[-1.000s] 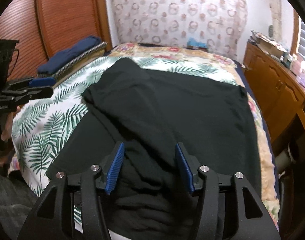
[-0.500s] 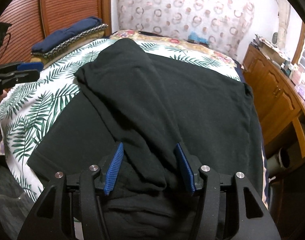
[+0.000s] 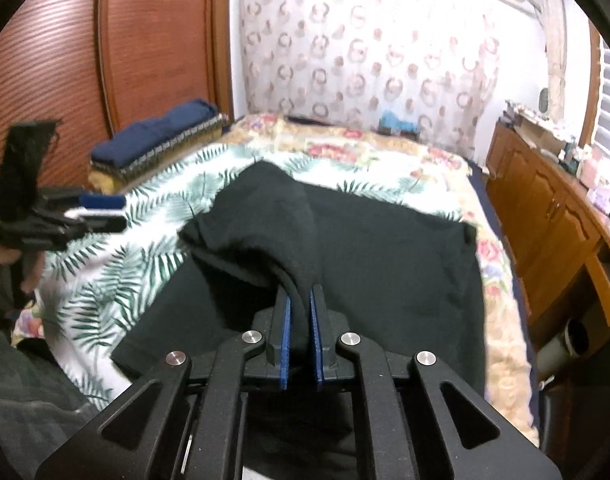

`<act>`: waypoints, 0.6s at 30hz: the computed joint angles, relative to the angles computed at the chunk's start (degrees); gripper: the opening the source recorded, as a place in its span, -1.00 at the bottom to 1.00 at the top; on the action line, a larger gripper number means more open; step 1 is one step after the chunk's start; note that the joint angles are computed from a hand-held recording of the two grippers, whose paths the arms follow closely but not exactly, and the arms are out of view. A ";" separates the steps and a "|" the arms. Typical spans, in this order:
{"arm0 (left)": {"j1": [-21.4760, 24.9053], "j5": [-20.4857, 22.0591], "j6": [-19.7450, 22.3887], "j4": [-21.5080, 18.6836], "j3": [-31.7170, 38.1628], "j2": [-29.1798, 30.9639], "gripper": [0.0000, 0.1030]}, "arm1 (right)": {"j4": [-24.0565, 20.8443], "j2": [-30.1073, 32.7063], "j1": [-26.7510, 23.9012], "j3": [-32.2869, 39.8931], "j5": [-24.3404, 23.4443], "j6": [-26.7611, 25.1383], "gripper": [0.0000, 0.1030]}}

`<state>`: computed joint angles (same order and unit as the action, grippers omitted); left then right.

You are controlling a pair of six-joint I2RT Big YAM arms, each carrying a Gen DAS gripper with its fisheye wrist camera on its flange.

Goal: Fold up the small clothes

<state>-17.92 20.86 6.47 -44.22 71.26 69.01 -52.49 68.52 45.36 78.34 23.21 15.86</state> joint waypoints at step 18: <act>-1.71 -1.12 0.35 0.25 -0.16 0.04 0.04 | -8.31 -2.57 -3.88 -5.19 2.42 7.46 -0.55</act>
<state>-19.63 19.74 6.82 -43.97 71.11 69.05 -60.80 65.95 41.49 73.15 25.63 23.32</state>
